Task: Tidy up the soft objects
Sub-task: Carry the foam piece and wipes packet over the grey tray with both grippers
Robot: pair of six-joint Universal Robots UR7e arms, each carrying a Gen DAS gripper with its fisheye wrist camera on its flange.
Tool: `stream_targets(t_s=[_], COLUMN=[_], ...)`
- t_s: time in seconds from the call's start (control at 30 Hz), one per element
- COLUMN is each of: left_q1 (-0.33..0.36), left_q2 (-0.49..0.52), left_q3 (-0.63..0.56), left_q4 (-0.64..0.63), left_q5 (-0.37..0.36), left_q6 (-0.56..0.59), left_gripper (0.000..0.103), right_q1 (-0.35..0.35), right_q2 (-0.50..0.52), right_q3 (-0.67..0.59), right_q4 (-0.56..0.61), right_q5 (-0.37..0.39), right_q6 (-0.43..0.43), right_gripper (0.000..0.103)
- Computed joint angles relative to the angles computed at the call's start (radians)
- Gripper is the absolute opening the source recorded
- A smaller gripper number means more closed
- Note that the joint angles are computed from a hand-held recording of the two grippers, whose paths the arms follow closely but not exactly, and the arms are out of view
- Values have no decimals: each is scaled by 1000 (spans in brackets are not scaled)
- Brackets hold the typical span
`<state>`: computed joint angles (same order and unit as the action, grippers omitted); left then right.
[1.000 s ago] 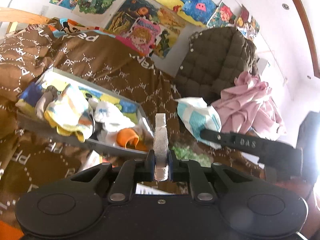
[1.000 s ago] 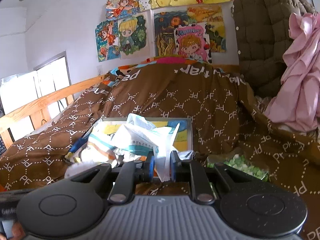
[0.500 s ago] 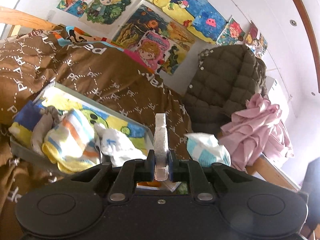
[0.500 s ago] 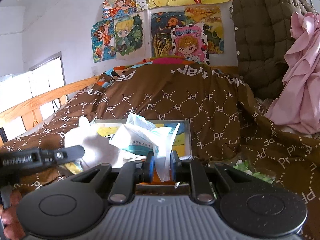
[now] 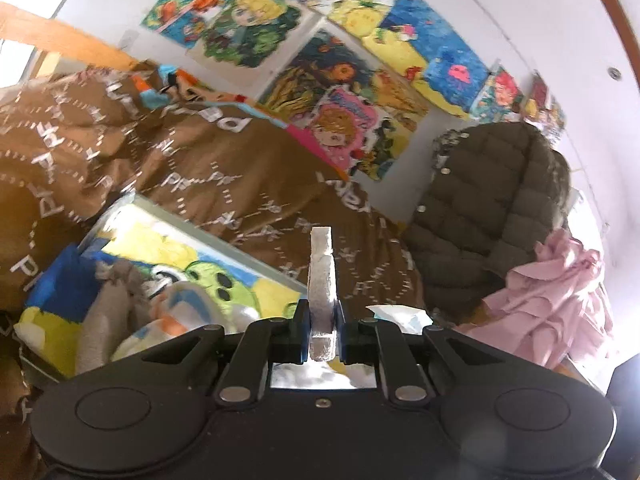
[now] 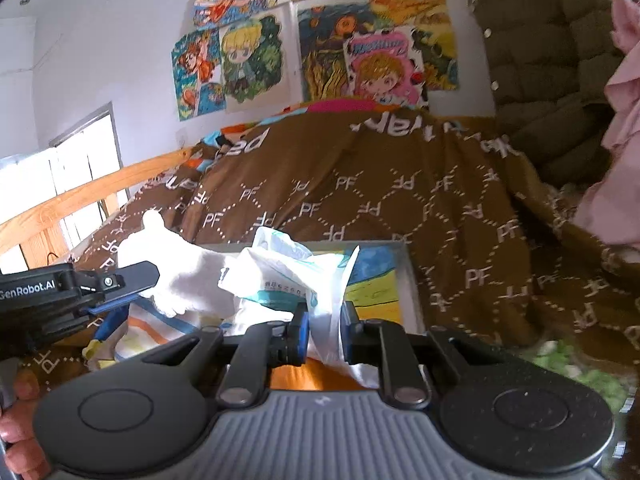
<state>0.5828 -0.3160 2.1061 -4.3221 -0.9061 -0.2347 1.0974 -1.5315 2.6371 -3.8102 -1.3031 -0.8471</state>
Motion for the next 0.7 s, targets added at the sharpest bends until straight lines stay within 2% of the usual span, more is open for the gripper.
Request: stream_targets(t_s=[0.2, 0.37, 0.5, 0.7], left_q1=[69, 103, 121, 123], left_q2=[-2, -4, -3, 2], left_q3=[-26, -28, -39, -51], left_q4=[-6, 10, 25, 56], left_q5=[-55, -71, -90, -90], left_q6=[-11, -34, -40, -27], left_gripper=[13, 13, 13, 14], right_q1=[80, 129, 140, 129], right_q2=[134, 195, 214, 222], right_q3=[-62, -107, -129, -141], right_q4=[-70, -92, -97, -99], right_q5=[-81, -159, -209, -228], right_q6=[19, 52, 76, 93], right_gripper=[18, 18, 18, 18])
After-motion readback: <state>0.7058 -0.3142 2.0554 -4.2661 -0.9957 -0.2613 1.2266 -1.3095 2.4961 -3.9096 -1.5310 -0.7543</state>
